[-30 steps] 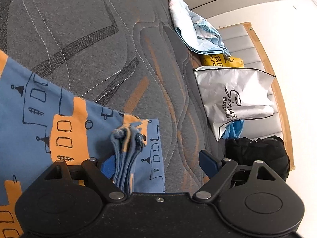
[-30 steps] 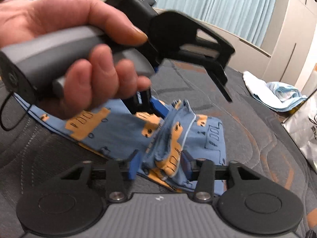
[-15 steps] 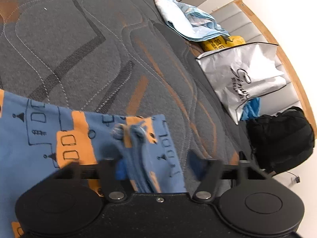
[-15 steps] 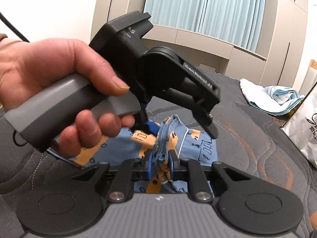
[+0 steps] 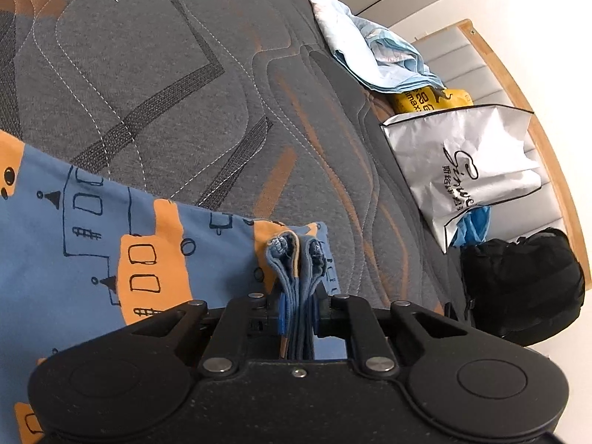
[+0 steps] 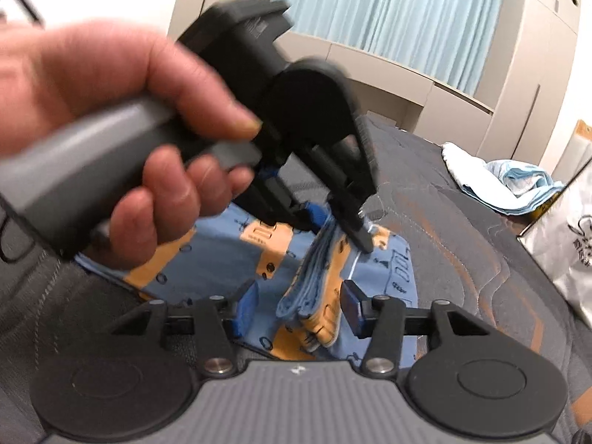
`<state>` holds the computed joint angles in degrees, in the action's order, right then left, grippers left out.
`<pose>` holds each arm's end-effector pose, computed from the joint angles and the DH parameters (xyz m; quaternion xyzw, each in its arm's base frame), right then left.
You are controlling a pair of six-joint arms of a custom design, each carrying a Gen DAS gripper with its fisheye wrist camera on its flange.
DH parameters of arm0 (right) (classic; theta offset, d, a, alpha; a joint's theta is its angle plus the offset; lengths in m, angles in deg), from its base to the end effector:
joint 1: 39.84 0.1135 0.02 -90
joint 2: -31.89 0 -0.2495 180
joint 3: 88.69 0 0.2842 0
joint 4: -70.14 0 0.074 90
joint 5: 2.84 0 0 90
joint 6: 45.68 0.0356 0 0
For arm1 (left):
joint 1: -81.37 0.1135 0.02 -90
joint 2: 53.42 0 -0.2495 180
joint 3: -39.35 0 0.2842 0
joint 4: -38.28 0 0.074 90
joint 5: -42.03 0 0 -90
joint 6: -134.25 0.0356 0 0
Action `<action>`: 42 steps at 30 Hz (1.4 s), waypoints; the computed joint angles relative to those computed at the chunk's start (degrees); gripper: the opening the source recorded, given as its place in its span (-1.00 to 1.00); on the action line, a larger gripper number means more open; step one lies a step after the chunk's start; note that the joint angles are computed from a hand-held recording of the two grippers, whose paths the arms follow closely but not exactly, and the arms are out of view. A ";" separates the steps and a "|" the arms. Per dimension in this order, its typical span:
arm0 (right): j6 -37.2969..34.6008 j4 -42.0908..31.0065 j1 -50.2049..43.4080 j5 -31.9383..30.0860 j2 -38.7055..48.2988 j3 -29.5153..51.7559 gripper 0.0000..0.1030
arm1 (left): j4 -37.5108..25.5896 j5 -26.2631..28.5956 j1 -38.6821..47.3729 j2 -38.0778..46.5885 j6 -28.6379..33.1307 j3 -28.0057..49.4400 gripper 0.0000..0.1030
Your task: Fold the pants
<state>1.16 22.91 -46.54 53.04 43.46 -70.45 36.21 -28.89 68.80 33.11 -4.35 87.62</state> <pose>0.1379 0.0039 0.1293 -0.3882 0.7864 0.0731 0.4749 0.3001 -0.0788 0.1169 -0.2106 0.8726 -0.3402 0.2800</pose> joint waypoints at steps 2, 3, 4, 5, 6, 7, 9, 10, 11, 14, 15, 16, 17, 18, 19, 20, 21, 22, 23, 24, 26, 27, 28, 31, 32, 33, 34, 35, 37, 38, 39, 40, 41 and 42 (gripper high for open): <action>1.79 3.31 1.19 1.50 2.21 -0.27 -0.44 | -0.64 -0.47 -0.22 -0.43 0.59 0.13 -0.74; 2.26 4.08 0.87 1.54 3.12 -0.13 -0.53 | -0.73 -0.35 -0.20 -0.58 0.78 0.10 -0.74; 2.40 3.54 -0.10 0.93 3.11 0.13 -0.58 | -0.83 -0.41 -0.30 -0.65 0.94 0.17 -0.74; 2.60 4.15 -0.93 0.27 4.61 0.51 -0.63 | -1.05 -0.55 -0.39 -0.65 1.17 0.30 -0.74; 2.65 4.31 -1.85 -0.69 5.26 0.70 -0.64 | -1.34 -0.73 -0.47 -0.73 1.49 0.40 -0.74; 2.67 4.09 -2.67 -1.53 5.41 0.90 -0.65 | -1.62 -0.96 -0.59 -0.84 1.93 0.49 -0.74; 2.76 5.43 -3.67 -2.57 7.85 1.62 -0.66 | -2.17 -1.18 -0.69 -1.10 2.79 0.54 -0.75; 2.58 5.56 -4.39 -3.28 8.66 2.01 -0.66 | -2.39 -1.24 -0.68 -1.08 3.04 0.63 -0.75; 2.61 5.24 -4.73 -3.66 8.74 2.24 -0.66 | -2.59 -1.35 -0.73 -0.95 3.18 0.87 -0.75; 2.64 4.24 -5.64 -4.96 9.21 3.20 -0.66 | -2.98 -2.15 -1.01 -1.37 3.58 0.91 -0.77; 2.81 3.99 -5.89 -5.44 9.58 3.63 -0.66 | -3.19 -2.72 -1.29 -1.68 3.63 0.95 -0.77; 3.03 3.89 -6.10 -5.95 9.91 4.02 -0.66 | -3.28 -2.88 -1.27 -2.22 3.85 0.70 -0.77; 3.33 3.51 -6.09 -6.37 9.86 4.36 -0.66 | -3.41 -3.08 -1.23 -2.97 4.09 0.33 -0.77; 3.59 3.01 -6.01 -6.76 9.65 4.63 -0.66 | -3.87 -3.10 -0.86 -4.25 4.45 -0.23 -0.77; 4.06 2.56 -5.46 -6.94 9.02 4.78 -0.66 | -4.31 -3.01 -0.40 -5.46 4.72 -0.76 -0.78; 4.73 2.02 -4.43 -6.86 8.04 4.88 -0.66 | -4.87 -2.76 0.30 -6.83 5.12 -1.41 -0.78; 5.58 1.64 -3.21 -6.58 7.01 4.89 -0.66 | -5.65 -2.64 1.02 -8.31 5.73 -2.02 -0.78; 6.59 1.25 -1.64 -6.19 6.07 5.01 -0.66 | -6.71 -2.55 1.91 -9.94 6.50 -2.67 -0.78; 7.61 1.16 0.00 -5.69 5.69 5.18 -0.66 | -7.75 -2.33 2.86 -11.46 7.22 -3.30 -0.78; 8.83 1.22 2.12 -4.88 4.99 5.20 -0.66 | -8.93 -2.10 4.07 -13.33 8.00 -4.20 -0.78; 10.74 1.55 6.03 -3.08 3.92 5.02 -0.66 | -10.91 -1.60 6.52 -16.65 9.13 -6.05 -0.78; 11.60 1.88 7.97 -2.10 3.72 4.94 -0.66 | -11.54 -1.17 7.77 -17.83 9.46 -6.86 -0.78; 12.53 2.24 10.25 -0.86 3.35 4.77 -0.66 | -12.52 -0.78 9.36 -19.57 9.95 -8.02 -0.78; 15.09 3.76 16.72 2.72 3.57 4.49 -0.66 | -14.64 0.62 13.54 -23.13 11.35 -10.57 -0.78; 15.98 4.48 18.86 3.94 3.97 4.39 -0.66 | -15.42 1.02 14.93 -24.31 11.98 -11.34 -0.78; 16.86 5.25 20.86 5.16 4.30 4.24 -0.66 | -15.99 1.43 16.08 -25.09 12.56 -11.86 -0.78; 17.73 6.35 23.01 6.47 5.15 4.19 -0.66 | -16.82 1.77 17.35 -25.84 13.31 -12.27 -0.78; 18.65 7.36 25.07 7.72 5.95 4.13 -0.66 | -17.56 2.00 18.48 -26.48 14.08 -12.63 -0.78; 20.25 9.26 28.55 9.78 7.69 4.00 -0.66 | -19.20 2.67 20.91 -27.63 15.85 -13.26 -0.78; 20.95 10.37 30.10 10.62 8.94 4.07 -0.66 | -20.09 3.10 22.23 -28.18 16.79 -13.55 -0.78; 21.13 11.87 30.92 10.94 10.93 4.37 -0.66 | -20.57 3.56 23.25 -28.71 17.48 -13.92 -0.78; 21.43 13.25 31.95 11.38 12.83 4.62 -0.66 | -21.22 4.19 24.63 -29.32 18.37 -14.31 -0.78; 21.87 14.20 33.11 11.90 14.02 4.70 -0.66 | -21.73 4.86 25.74 -30.14 19.16 -14.88 -0.78; 22.42 14.95 34.41 12.67 14.76 4.68 -0.66 | -22.35 5.35 26.81 -30.79 19.98 -15.24 -0.78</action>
